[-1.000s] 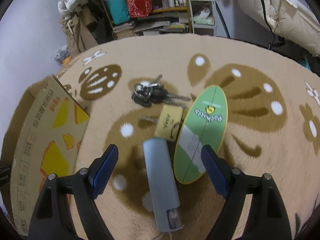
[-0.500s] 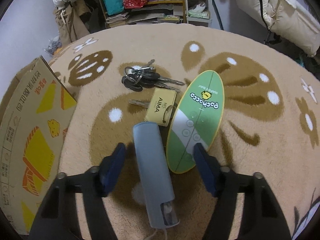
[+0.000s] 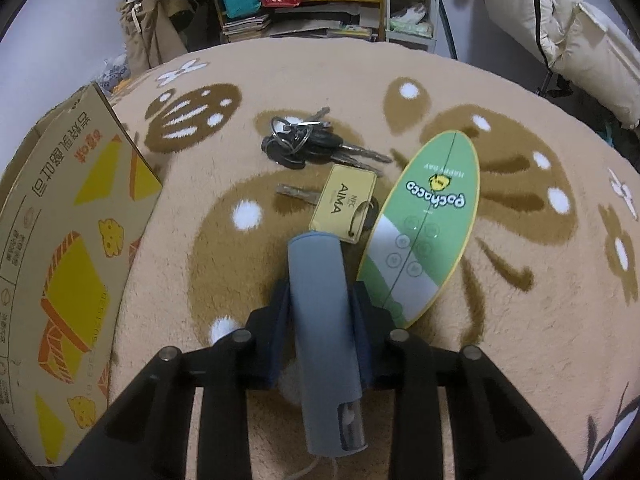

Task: Organize rigid objects
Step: 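Close the right gripper on the blue-grey tube and lift it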

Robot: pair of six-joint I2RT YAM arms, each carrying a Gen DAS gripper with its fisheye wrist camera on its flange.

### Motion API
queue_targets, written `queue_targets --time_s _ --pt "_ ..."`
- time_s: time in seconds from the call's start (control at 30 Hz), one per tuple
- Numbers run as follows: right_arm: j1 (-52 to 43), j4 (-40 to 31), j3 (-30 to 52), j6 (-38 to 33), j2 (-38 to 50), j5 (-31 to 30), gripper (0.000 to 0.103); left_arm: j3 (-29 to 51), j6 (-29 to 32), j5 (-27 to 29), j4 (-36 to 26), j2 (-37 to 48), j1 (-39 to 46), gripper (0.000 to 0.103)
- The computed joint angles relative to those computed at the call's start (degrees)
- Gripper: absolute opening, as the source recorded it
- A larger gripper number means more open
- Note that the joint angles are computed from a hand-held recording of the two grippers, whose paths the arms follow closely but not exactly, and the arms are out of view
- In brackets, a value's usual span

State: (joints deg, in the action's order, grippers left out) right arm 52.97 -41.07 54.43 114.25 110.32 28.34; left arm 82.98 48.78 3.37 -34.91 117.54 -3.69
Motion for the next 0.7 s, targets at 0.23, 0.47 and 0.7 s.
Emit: queue_targets --time_s 0.23,0.47,0.7 --pt "-0.1 -2.8 2.5 0.1 1.5 0.0 0.029 -0.2 0.2 0.0 0.2 -0.1 0.1 0.024" --pt "0.0 -0.9 1.3 2.2 -1.5 3.5 0.029 -0.3 0.2 0.0 0.2 -0.1 0.2 0.024" --pt "0.0 -2.6 2.9 0.6 -4.6 8.3 0.029 -0.6 0.5 -0.1 0.5 -0.3 0.2 0.024"
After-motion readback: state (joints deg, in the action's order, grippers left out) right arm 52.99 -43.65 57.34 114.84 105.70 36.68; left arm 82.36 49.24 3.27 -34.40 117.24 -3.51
